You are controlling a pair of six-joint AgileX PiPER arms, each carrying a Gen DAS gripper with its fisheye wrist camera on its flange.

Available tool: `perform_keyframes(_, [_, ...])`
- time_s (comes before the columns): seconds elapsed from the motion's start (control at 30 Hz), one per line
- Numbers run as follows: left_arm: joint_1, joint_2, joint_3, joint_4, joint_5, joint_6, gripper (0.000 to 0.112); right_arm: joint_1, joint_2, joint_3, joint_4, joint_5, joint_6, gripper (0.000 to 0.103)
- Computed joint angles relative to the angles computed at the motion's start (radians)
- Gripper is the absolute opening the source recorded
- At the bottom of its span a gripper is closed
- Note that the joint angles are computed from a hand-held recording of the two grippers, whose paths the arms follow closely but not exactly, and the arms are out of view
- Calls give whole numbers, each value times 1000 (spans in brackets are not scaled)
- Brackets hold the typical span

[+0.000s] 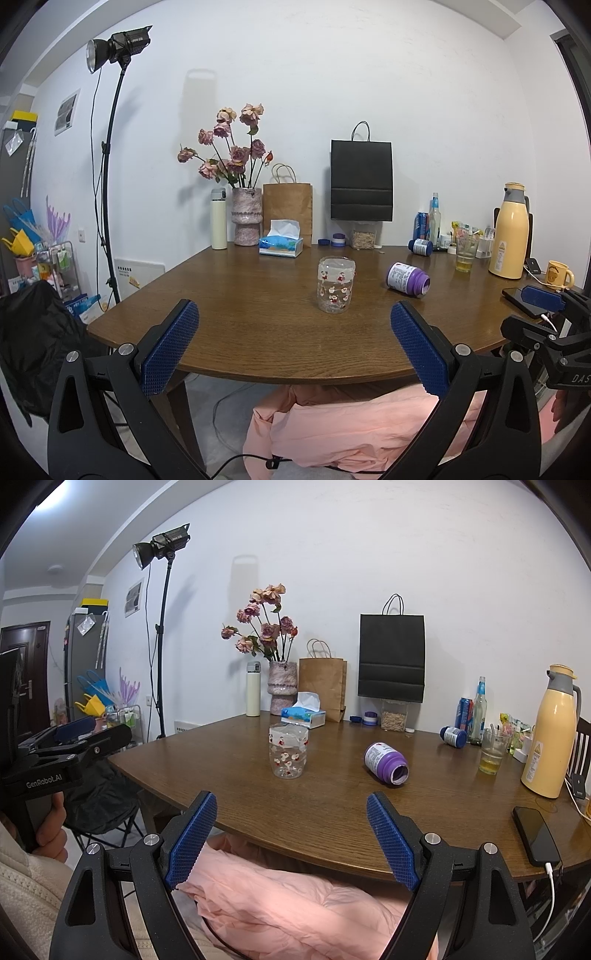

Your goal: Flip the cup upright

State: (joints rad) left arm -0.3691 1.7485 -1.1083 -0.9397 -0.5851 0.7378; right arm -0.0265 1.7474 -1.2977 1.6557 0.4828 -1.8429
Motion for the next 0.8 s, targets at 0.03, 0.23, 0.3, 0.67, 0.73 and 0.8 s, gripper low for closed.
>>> perform_keyframes(0.03, [-2,2,-5,-8,-1,8,103,8,-1,11,25,-7,-26,87])
perform_keyframes(0.23, [0,1,-7,-8,3,10,103,9,0,17,39,-7,-41,87])
perform_keyframes(0.3, [-1,1,-8,-13,1,15,103,9,-1,17,39,-7,-42,87])
perform_keyframes(0.67, [1,1,-13,-17,4,21,103,14,2,22,50,-11,-54,87])
perform_keyframes(0.73, [3,-2,-14,-21,8,26,103,15,6,15,43,-12,-44,87])
perform_keyframes(0.8, [4,-5,-17,-25,12,33,103,19,7,20,62,-14,-65,87])
